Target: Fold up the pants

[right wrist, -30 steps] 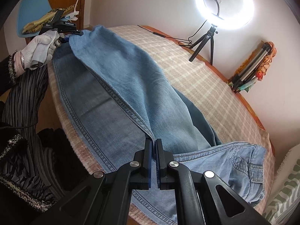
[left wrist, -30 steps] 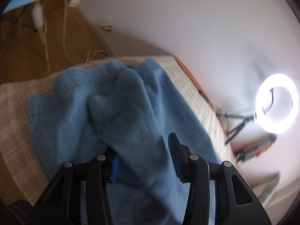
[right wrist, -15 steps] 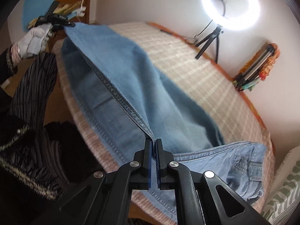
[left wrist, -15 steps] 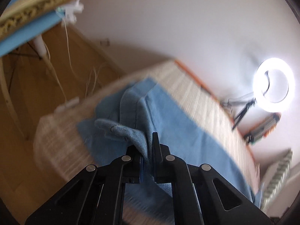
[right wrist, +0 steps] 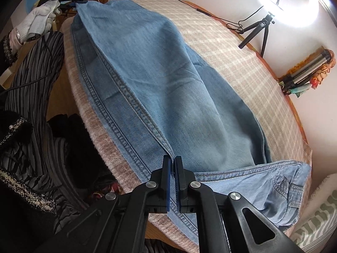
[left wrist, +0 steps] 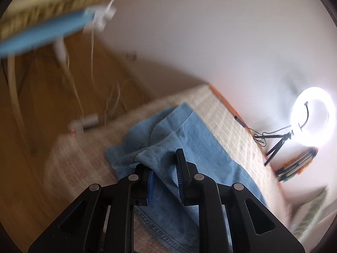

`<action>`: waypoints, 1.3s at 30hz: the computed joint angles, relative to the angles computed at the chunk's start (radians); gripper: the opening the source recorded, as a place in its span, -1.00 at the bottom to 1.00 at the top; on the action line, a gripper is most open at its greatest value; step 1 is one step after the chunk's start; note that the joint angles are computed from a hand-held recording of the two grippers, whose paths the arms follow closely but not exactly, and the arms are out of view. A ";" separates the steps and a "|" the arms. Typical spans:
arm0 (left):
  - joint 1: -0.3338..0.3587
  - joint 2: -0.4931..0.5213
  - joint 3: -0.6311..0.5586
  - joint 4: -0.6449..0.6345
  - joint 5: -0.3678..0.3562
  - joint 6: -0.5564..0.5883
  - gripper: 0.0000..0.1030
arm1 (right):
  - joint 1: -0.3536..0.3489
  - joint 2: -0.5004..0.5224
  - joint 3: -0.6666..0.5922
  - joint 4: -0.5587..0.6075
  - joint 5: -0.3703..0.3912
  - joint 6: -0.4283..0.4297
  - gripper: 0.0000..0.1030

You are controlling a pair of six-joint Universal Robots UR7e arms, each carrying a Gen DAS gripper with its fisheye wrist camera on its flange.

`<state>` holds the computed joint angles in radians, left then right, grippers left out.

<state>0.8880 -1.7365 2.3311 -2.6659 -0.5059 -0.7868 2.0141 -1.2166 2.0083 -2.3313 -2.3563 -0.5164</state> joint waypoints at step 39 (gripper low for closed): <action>0.054 -0.108 -0.191 0.379 -0.079 0.059 -0.30 | -0.048 -0.026 0.054 -0.126 0.104 0.101 -0.84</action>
